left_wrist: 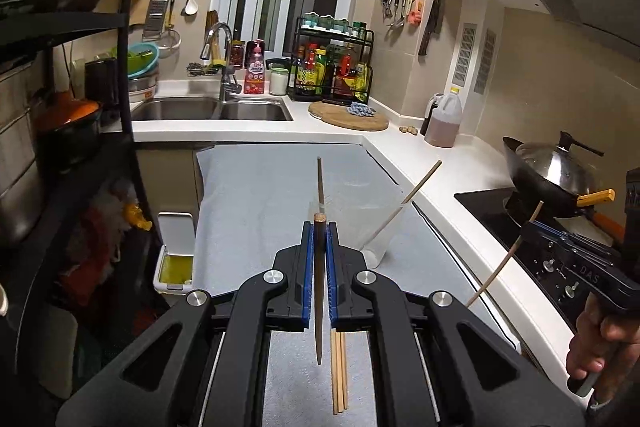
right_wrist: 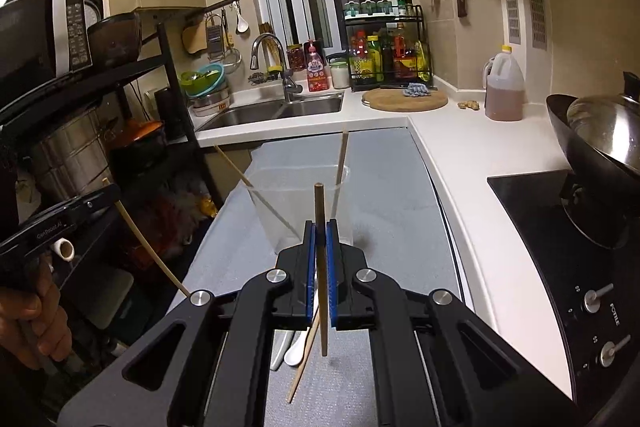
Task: Organize utensils
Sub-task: 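Lift the left gripper's chopstick over the container while the right gripper carries its chopstick there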
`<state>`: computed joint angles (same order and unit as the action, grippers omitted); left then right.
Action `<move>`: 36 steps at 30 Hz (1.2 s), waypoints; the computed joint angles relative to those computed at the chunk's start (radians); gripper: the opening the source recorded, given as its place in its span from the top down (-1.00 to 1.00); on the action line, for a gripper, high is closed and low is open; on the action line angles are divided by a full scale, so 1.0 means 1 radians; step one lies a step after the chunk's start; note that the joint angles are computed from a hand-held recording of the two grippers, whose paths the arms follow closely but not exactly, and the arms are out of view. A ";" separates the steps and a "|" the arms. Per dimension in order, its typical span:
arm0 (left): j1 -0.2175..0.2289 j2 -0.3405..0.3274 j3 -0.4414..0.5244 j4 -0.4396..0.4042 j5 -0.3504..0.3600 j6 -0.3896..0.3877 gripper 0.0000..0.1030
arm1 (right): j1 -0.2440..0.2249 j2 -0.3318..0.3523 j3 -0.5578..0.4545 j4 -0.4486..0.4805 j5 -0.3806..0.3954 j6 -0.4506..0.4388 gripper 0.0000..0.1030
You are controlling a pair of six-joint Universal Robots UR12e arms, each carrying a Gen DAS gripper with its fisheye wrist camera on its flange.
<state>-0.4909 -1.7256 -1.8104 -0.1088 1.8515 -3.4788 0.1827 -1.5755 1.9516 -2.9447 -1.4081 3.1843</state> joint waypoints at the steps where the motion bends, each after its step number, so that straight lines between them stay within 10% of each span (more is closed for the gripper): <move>1: 0.002 -0.002 0.011 -0.012 -0.008 0.004 0.88 | 0.000 0.002 -0.007 0.000 0.001 -0.002 0.89; 36: 0.066 -0.171 0.389 -0.149 -0.095 0.060 0.88 | 0.008 0.237 -0.357 -0.051 0.018 0.020 0.90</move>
<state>-0.4246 -1.8970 -1.4218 -0.2583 1.7562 -3.4190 0.1912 -1.3386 1.5947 -2.9959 -1.3902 3.2038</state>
